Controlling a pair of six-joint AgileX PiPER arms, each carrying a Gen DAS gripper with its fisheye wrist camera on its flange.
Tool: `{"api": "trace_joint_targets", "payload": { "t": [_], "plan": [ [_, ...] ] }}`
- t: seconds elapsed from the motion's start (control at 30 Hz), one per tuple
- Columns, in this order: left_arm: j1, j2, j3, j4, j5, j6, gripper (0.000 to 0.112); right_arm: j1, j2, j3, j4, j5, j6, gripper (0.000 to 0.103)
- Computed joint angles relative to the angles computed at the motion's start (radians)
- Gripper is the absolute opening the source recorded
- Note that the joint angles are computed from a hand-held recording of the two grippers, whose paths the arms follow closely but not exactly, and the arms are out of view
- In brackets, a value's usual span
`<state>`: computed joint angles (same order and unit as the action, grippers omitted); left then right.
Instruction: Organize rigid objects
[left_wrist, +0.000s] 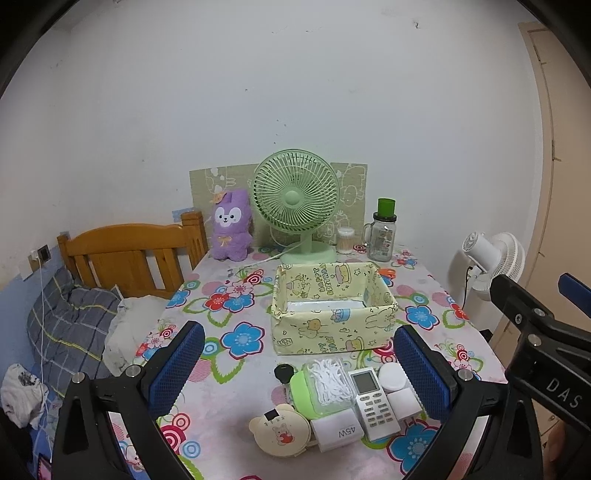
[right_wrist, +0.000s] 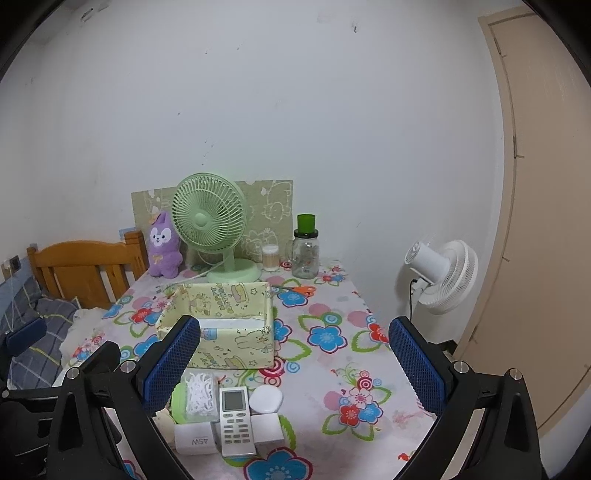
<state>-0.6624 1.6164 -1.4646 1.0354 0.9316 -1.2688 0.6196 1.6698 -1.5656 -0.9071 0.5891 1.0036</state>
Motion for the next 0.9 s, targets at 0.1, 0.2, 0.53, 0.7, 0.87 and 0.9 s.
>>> {"api": "trace_joint_targets", "payload": {
  "t": [0.1,0.2,0.53,0.7,0.87,0.9],
  "plan": [
    [0.004,0.004,-0.013,-0.003,0.003,0.01,0.103,-0.005,-0.002,-0.001,0.017,-0.003,-0.013,0.103],
    [0.002,-0.003,0.003,0.008,0.005,-0.009,0.103,0.004,0.0,-0.004,0.004,0.009,-0.003,0.103],
    [-0.012,-0.038,0.061,0.068,0.014,-0.094,0.103,0.017,-0.02,0.021,-0.047,0.011,0.049,0.103],
    [-0.012,-0.047,0.067,0.074,0.02,-0.111,0.103,0.022,-0.021,0.018,-0.045,0.018,0.043,0.103],
    [-0.017,-0.055,0.077,0.082,0.027,-0.124,0.103,0.023,-0.025,0.026,-0.048,0.016,0.049,0.103],
    [-0.017,-0.053,0.075,0.082,0.028,-0.124,0.103,0.021,-0.022,0.02,-0.042,0.016,0.041,0.103]
  ]
}}
